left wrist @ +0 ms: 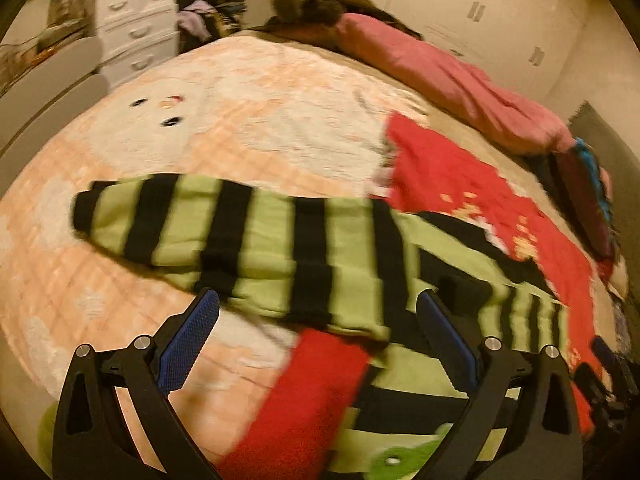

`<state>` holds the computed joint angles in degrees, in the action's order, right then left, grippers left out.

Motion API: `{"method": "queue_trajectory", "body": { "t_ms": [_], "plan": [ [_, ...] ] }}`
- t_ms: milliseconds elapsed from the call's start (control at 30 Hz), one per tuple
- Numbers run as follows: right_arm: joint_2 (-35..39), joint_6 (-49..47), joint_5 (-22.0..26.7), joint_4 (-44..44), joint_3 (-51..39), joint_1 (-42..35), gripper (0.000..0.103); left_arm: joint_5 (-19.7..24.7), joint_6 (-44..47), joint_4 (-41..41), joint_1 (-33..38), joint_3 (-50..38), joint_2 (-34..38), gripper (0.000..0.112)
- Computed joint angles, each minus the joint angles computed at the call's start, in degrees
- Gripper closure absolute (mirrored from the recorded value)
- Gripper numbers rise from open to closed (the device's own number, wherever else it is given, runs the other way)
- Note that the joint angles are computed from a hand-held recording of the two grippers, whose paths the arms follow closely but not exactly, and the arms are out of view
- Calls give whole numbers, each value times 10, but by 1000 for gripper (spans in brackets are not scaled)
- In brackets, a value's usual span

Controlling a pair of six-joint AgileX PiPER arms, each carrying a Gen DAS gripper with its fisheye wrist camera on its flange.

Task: Fold small clothes
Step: 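Move the left tool to the other black sleeve cuff, then grasp the other sleeve cuff with the left gripper and lift it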

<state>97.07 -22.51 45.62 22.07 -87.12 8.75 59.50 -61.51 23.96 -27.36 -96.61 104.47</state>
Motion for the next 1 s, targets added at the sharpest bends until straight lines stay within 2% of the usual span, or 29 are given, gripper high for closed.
{"method": "queue_trajectory", "body": {
  "t_ms": [100, 533, 1000],
  "plan": [
    [2, 35, 2, -19, -10, 28, 9, 4, -8, 24, 15, 31, -19, 14],
    [33, 133, 13, -103, -55, 150, 9, -109, -30, -26, 141, 196, -121, 14],
    [74, 176, 21, -158, -76, 230, 9, -212, -1, -116, 286, 305, -148, 14]
  ]
}}
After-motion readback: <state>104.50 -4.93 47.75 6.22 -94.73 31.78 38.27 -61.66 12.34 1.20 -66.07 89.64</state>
